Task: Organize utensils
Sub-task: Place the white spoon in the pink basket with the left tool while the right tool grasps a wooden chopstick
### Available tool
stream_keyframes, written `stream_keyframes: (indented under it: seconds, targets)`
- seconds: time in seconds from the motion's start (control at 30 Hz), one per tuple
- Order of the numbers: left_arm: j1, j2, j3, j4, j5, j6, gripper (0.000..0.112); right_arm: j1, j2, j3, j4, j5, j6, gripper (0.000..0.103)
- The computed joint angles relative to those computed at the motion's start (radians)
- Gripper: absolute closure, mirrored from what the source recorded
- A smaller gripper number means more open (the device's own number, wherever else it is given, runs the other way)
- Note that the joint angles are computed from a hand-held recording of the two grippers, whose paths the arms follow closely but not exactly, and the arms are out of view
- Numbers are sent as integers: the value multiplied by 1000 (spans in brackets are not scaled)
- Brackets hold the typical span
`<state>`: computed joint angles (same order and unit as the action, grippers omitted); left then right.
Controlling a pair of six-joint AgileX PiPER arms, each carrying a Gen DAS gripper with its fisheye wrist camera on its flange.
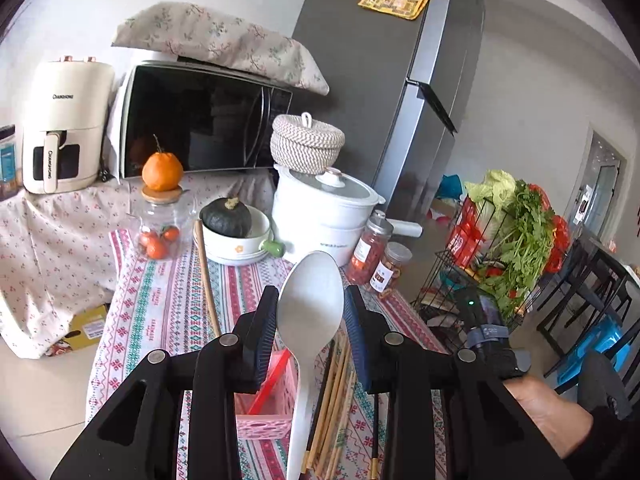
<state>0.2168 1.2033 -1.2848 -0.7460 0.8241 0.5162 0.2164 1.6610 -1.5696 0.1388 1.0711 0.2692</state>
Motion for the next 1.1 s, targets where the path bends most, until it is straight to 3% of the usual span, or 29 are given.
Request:
stream_keyframes:
  seconds: [0.13,0.27,0.47,0.6,0.73,0.83,0.9,1.1]
  targets:
    - [-9,3,38,-37,-127,10,77,5,-119,19,19,-54,-36,98]
    - [-80,19,91,-18,-316,2,77,63,-188,7,-13,-83,-8,98]
    - [-173,47,171,71,-537,-57,77,102,-216,-11,-20,-112,-16,98]
    - [-210,64,200,190,-628,-145,77,118,-216,-4,-27,-127,-17,98]
    - [-196,89,208,118,-615,-98,76,138,-221,2,-52,-149,-2,98]
    - [-180,113,194,161,-576,-159,76,160,-237,8,-75,-171,12,98]
    - [-170,129,168,237,-521,-237,76,174,-247,10,-82,-187,18,98]
    - [-138,120,89,311,-318,-300,58,225,-264,9,-112,-266,59,97]
